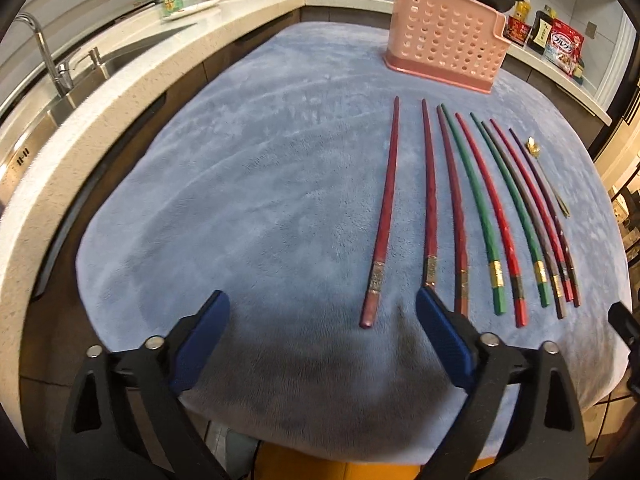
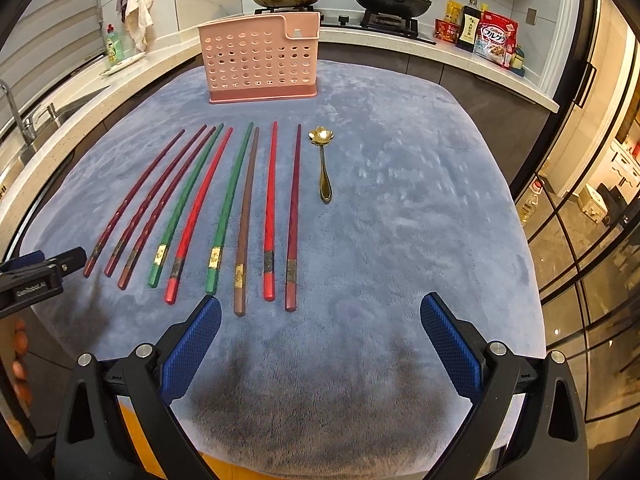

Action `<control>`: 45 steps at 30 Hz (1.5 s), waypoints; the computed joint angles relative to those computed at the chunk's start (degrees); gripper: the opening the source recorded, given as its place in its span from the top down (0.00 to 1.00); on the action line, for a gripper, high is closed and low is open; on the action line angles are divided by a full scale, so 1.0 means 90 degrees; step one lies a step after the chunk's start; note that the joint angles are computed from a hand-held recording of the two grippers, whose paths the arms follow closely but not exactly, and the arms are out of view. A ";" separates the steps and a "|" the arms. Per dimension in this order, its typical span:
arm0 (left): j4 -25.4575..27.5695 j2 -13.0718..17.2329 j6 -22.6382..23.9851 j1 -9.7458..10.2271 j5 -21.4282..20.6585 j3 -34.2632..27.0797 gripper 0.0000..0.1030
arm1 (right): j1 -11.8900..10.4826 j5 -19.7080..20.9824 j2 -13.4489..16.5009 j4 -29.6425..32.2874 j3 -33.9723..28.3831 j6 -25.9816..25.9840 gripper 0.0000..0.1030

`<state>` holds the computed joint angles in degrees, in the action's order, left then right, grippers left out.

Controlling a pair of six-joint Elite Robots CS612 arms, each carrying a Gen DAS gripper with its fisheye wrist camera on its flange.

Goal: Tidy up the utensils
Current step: 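Lower the left tool to a dark red chopstick while the right tool lowers to another chopstick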

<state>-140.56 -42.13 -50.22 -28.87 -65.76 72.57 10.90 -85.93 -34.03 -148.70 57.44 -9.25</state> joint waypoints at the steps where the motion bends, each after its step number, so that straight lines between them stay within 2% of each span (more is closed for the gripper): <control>1: -0.0018 0.0022 0.0028 0.0018 -0.0069 -0.0016 0.22 | -0.0003 0.0016 0.0038 0.0048 -0.0071 0.0014 0.07; 3: -0.0090 0.0049 0.0056 0.0047 -0.0227 -0.0024 0.31 | -0.0013 0.0070 0.0141 0.0150 -0.0262 0.0060 0.07; 4: -0.0152 0.0060 0.0088 0.0068 -0.0359 -0.0020 0.38 | -0.0020 0.0107 0.0188 0.0171 -0.0345 0.0074 0.07; 6: -0.0182 0.0075 0.0063 0.0089 -0.0449 -0.0021 0.42 | -0.0034 0.0225 0.0324 0.0225 -0.0589 0.0082 0.07; 8: -0.0204 0.0087 0.0094 0.0081 -0.0374 -0.0027 0.50 | -0.0043 0.0355 0.0490 0.0329 -0.0894 0.0070 0.09; 14: -0.0304 0.0116 0.0195 0.0121 -0.0537 -0.0080 0.72 | -0.0072 0.0689 0.1177 0.0914 -0.2171 0.0225 0.32; 18: -0.0258 0.0146 0.0218 0.0132 -0.0584 -0.0141 0.74 | -0.0077 0.0797 0.1715 0.1525 -0.3193 0.0381 0.46; 25: -0.0182 0.0164 0.0199 0.0139 -0.0608 -0.0190 0.74 | -0.0088 0.0880 0.2623 0.2786 -0.4930 0.0490 0.80; 26: -0.0169 0.0166 0.0194 0.0137 -0.0601 -0.0197 0.74 | -0.0089 0.0892 0.2661 0.2832 -0.4980 0.0498 0.81; 30: -0.0154 0.0170 0.0191 0.0137 -0.0591 -0.0207 0.74 | -0.0086 0.0861 0.2492 0.2462 -0.4561 0.0390 0.82; 33: -0.0152 0.0169 0.0179 0.0138 -0.0595 -0.0206 0.74 | -0.0104 0.0954 0.2460 0.2475 -0.4510 0.0395 0.90; 35: -0.0165 0.0161 0.0137 0.0148 -0.0628 -0.0201 0.76 | -0.0129 0.1045 0.2377 0.2438 -0.4361 0.0435 0.90; 38: -0.0173 0.0148 0.0111 0.0161 -0.0661 -0.0197 0.85 | -0.0148 0.1097 0.2169 0.2244 -0.3959 0.0433 0.90; 45: -0.0290 0.0057 0.0137 0.0132 -0.0620 -0.0128 0.88 | -0.0198 0.1185 0.1618 0.1599 -0.2988 0.0415 0.90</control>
<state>-143.17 -41.61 -48.99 -27.69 -71.34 71.42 9.12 -75.27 -19.47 -134.31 30.55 -5.51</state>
